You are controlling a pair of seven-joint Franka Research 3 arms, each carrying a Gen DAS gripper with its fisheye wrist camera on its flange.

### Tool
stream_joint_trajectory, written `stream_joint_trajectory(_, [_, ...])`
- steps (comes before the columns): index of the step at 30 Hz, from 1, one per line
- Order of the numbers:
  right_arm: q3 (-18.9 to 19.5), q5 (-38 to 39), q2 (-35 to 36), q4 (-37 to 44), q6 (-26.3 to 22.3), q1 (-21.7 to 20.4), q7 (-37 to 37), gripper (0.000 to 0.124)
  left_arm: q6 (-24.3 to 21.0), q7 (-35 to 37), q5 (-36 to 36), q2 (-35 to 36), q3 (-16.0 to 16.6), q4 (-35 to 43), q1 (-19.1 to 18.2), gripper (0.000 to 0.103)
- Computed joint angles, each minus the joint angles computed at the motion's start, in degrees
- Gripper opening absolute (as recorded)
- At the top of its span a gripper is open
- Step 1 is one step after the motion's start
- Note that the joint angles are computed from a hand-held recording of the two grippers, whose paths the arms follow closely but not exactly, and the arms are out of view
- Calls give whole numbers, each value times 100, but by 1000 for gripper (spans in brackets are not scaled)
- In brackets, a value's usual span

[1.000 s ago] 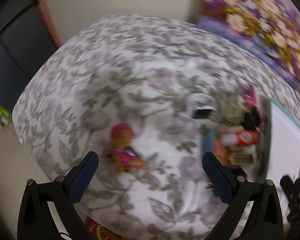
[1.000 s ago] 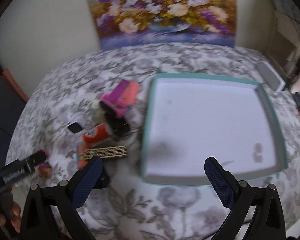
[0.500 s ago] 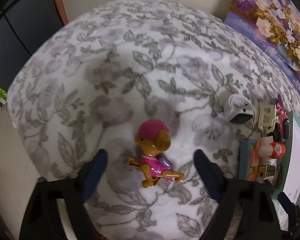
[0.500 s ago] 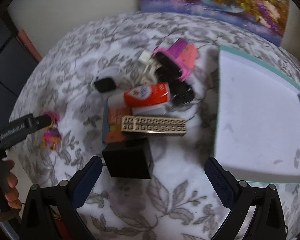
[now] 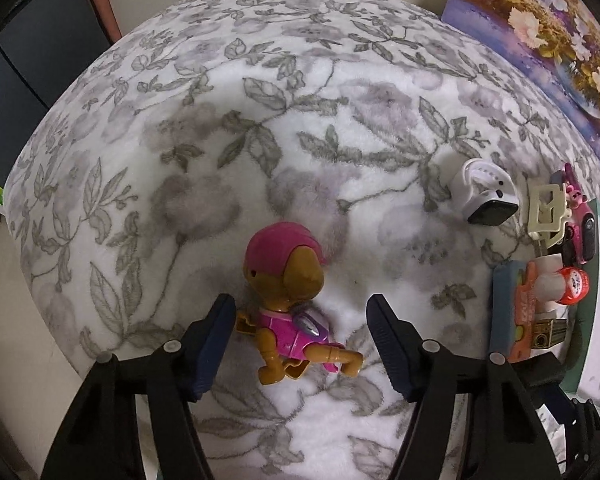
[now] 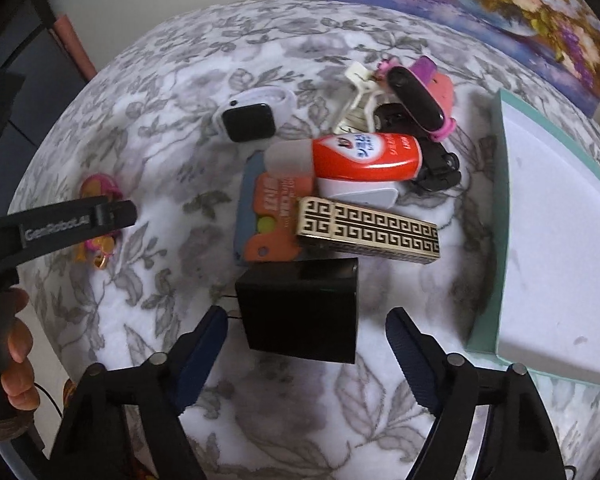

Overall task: Organize rigid objects
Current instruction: 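Grasp the pink toy dog with the left gripper while the right gripper grasps the black charger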

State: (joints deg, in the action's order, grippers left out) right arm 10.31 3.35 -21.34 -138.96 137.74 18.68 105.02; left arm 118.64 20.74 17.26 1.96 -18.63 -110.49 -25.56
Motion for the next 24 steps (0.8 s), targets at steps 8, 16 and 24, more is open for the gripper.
stream_joint_trajectory(8, [13, 1, 82, 23, -13, 47, 1, 71, -228, -60, 140, 81, -17, 114, -61, 62])
stream_joint_trajectory(16, [-115, 259, -66, -7, -79, 89, -186, 71, -329, -221, 197, 21, -4, 99, -71, 48])
stream_joint_trajectory(24, [-273, 779, -373, -90, -95, 64, -446, 71, 8, -272, -47, -137, -32, 50, -33, 37])
